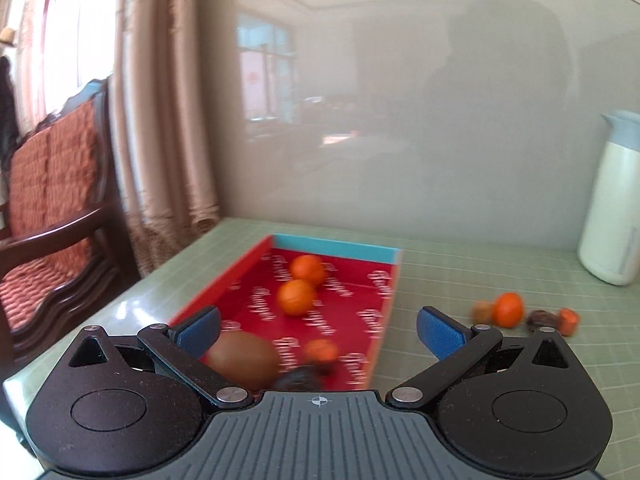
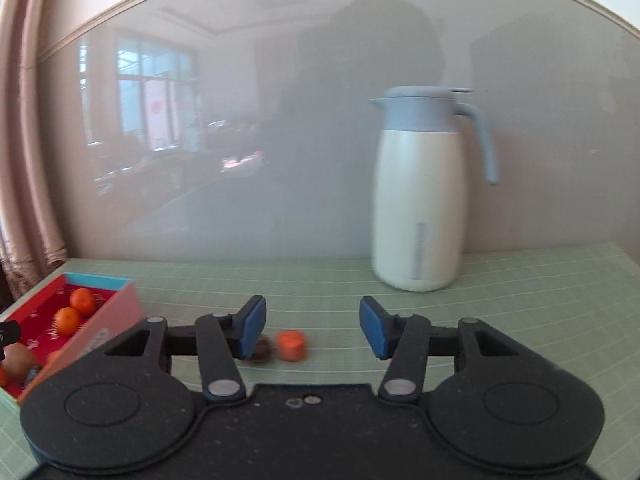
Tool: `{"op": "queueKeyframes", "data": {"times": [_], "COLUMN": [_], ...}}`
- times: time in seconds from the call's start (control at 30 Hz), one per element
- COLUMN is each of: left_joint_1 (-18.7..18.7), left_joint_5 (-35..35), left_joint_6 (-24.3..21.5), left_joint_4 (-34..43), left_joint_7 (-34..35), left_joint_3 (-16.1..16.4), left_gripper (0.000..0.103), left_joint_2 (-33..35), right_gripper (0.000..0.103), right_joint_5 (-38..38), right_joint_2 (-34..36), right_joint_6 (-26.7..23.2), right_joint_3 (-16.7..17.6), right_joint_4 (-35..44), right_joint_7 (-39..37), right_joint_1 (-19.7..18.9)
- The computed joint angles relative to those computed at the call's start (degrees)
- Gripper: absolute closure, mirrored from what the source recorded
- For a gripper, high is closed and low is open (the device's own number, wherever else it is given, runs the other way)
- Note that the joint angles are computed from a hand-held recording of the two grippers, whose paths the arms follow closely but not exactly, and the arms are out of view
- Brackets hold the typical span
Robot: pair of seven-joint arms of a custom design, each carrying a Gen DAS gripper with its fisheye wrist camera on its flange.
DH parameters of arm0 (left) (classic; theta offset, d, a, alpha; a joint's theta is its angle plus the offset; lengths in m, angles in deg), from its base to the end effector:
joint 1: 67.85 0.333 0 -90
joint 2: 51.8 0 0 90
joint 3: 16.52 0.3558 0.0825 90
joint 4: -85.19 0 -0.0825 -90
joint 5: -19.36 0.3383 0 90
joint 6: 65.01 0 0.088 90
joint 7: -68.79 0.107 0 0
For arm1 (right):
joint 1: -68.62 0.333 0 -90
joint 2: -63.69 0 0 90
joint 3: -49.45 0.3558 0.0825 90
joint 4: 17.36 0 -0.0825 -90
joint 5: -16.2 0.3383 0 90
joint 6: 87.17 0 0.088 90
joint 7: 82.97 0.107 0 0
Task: Organize fruits
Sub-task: 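Withdraw the open right gripper from the box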
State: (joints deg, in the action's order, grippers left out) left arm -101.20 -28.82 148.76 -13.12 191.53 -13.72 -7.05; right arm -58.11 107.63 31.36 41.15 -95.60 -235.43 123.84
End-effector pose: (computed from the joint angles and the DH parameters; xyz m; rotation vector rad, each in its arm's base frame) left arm 0.6262 -0.2658 0.3317 -1.4159 1.6213 -0.9507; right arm 0.5186 0.5269 0.3501 -1.1617 1.8384 -1.2202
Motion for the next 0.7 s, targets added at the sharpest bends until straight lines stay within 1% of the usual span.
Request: {"op": "queueKeyframes", "data": {"times": [0.07, 0.17, 0.23, 0.3, 0.33, 0.4, 0.43, 0.53, 0.6, 0.7], "left_joint_1": [-2.36, -6.62, -9.99, -14.54, -15.95, -17.23, -17.21, -17.71, -17.30, -17.14], "left_joint_5": [-1.22, -3.62, -5.21, -7.85, -8.03, -6.86, -5.59, -2.39, 0.15, 3.33], "left_joint_6": [-2.09, -6.25, -9.83, -14.64, -16.57, -19.17, -19.46, -20.37, -20.13, -21.62], "left_joint_4": [3.01, 8.42, 12.13, 16.18, 17.75, 20.26, 20.92, 23.67, 25.14, 27.30], "left_joint_7": [1.89, 4.30, 4.61, 3.93, 2.97, 0.94, 0.48, -1.64, -2.52, -4.45], "left_joint_3": [1.36, 5.08, 9.13, 15.83, 18.15, 20.59, 20.18, 20.75, 19.74, 19.76], "left_gripper": [0.000, 0.000, 0.000, 0.000, 0.000, 0.000, 0.000, 0.000, 0.000, 0.000], "left_joint_2": [1.50, 4.50, 6.96, 10.26, 11.65, 13.80, 14.24, 16.36, 17.30, 18.64], "right_gripper": [0.051, 0.050, 0.050, 0.050, 0.050, 0.050, 0.050, 0.050, 0.049, 0.048], "right_joint_5": [-0.33, -0.70, -1.13, -1.77, -2.03, -2.59, -2.98, -3.98, -4.36, -4.67], "right_joint_2": [-2.85, -5.46, -7.01, -8.46, -8.92, -10.07, -10.53, -11.37, -11.62, -12.09], "right_joint_6": [-1.52, -4.29, -5.56, -6.66, -7.16, -7.91, -7.92, -8.00, -8.07, -8.35], "right_joint_3": [-0.21, 1.02, 2.09, 3.16, 3.70, 4.68, 5.16, 6.35, 7.01, 7.75], "right_joint_4": [-4.99, -9.69, -12.33, -14.72, -15.55, -17.37, -18.17, -19.76, -20.17, -20.99], "right_joint_7": [3.19, 6.35, 8.46, 10.70, 11.44, 13.07, 13.97, 15.55, 15.65, 15.94], "right_joint_1": [0.66, 0.21, -0.47, -1.21, -1.64, -2.44, -2.93, -4.20, -4.79, -5.32]}}
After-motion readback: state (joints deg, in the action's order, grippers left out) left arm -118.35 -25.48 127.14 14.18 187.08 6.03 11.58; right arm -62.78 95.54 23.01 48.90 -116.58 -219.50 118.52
